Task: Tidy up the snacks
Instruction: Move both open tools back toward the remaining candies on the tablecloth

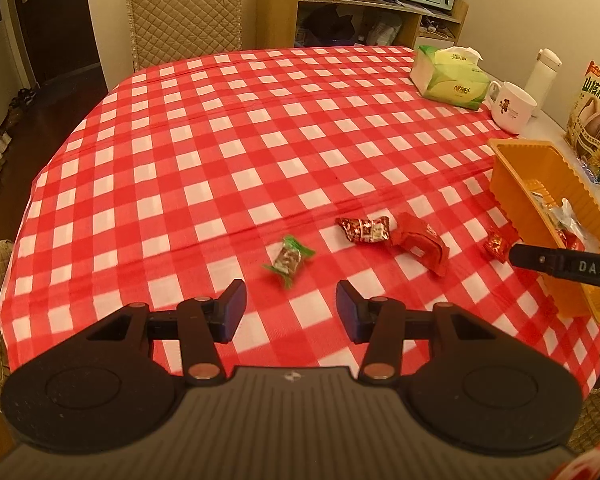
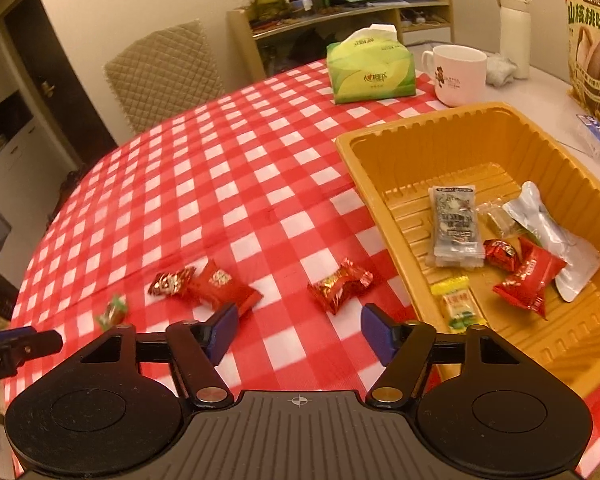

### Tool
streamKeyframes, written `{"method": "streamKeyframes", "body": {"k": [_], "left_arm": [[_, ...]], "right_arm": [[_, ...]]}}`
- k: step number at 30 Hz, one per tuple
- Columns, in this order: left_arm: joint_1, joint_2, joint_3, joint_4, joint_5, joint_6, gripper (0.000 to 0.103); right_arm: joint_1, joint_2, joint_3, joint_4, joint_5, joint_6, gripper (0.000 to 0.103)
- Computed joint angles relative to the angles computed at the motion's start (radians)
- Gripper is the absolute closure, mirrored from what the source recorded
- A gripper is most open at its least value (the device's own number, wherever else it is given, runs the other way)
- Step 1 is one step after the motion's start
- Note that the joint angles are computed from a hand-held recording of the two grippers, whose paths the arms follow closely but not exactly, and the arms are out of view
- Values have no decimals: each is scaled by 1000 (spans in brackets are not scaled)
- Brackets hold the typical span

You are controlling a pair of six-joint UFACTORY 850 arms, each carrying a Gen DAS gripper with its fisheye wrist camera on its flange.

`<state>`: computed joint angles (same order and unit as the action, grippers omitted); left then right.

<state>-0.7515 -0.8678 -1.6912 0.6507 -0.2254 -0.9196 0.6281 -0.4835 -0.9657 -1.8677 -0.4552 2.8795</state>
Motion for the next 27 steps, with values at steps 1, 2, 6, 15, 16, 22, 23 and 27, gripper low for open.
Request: {"method": "streamKeyframes", "body": {"k": [1,2,6,15,16,22,23,27], "left_arm": [[2,-7,-9,-9,-1,12,57],[4,-14,-19,-22,-2,29,57],[13,-40,-53,-102,-3,116,57],[26,-82,-107,-261,-19,289,57],[27,-86,-113,-270,-21,300,57],[34,-102,-134,-307,-24,345,57],[35,-105,-136,-313,-25,352,57],[40,-115,-148,-357,-27,394,57]], "right_arm": [[-1,-8,-9,12,-4,-6,38],[-4,-16,-17,19,-6,-8,38],[-15,-46,-49,59,-3,-38,40],[-23,-112,-134,266,-10,-257,46],[-24,-123,-150,307,-17,-307,46],[-25,-168,-217,480,-59,-526,50],[-24,-175,-226,504,-62,-565,50],[-20,-199,-261,583,-69,-708,58]]}}
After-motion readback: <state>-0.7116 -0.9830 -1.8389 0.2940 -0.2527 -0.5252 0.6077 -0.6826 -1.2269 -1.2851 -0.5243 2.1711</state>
